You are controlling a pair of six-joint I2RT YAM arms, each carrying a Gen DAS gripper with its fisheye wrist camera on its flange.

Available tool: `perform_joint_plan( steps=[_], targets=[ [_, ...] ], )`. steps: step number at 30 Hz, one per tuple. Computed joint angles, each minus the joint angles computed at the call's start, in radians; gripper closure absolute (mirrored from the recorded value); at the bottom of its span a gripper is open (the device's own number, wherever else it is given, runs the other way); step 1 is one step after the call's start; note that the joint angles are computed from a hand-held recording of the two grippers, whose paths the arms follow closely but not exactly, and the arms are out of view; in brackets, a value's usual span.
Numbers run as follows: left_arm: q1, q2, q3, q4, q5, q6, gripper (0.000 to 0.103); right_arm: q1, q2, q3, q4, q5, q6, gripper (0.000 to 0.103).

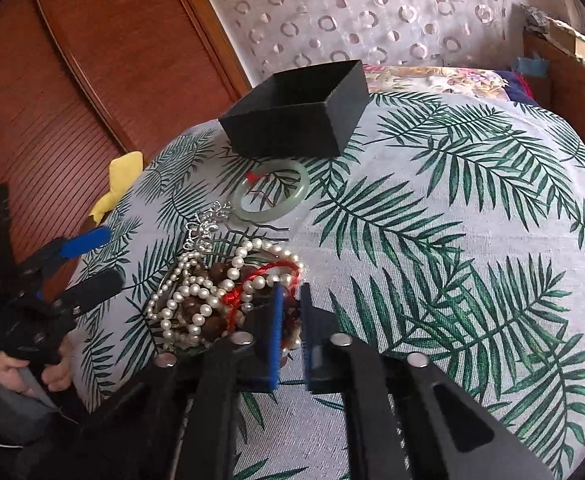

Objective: Organize jewelry
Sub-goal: 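Move both tools down toward the jewelry pile beside the black box, then grasp the jade bangle with the left tool while the right tool grasps the red bracelet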

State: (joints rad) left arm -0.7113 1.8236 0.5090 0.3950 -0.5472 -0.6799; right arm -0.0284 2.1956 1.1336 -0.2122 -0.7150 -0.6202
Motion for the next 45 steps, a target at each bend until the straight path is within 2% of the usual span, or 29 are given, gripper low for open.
perform_joint_plan(
  steps=[12, 14, 16, 23, 29, 31, 41, 45],
  targets=[
    [0.143, 0.108, 0.154, -0.022, 0.203, 0.144, 0.007, -0.082, -0.119, -0.041, 0.044, -0.103, -0.023, 0.095],
    [0.167, 0.129, 0.195, -0.04, 0.247, 0.171, 0.009, -0.094, -0.135, -0.043, 0.069, -0.111, -0.01, 0.095],
    [0.187, 0.148, 0.243, -0.075, 0.286, 0.189, 0.018, -0.103, -0.14, -0.038, 0.083, -0.113, -0.002, 0.095],
    [0.235, 0.229, 0.432, -0.212, 0.395, 0.263, 0.025, -0.116, -0.109, -0.003, 0.106, -0.1, 0.021, 0.095],
    [0.252, 0.308, 0.566, -0.32, 0.415, 0.3, 0.031, -0.113, -0.091, 0.013, 0.12, -0.083, 0.018, 0.095],
    [0.252, 0.324, 0.592, -0.336, 0.393, 0.314, 0.031, -0.11, -0.079, 0.023, 0.123, -0.08, 0.017, 0.095],
    [0.237, 0.361, 0.656, -0.408, 0.324, 0.368, 0.031, -0.09, -0.034, 0.058, 0.134, -0.079, 0.026, 0.095],
    [0.246, 0.358, 0.648, -0.403, 0.33, 0.373, 0.031, -0.09, -0.031, 0.052, 0.138, -0.086, 0.017, 0.095]
  ],
)
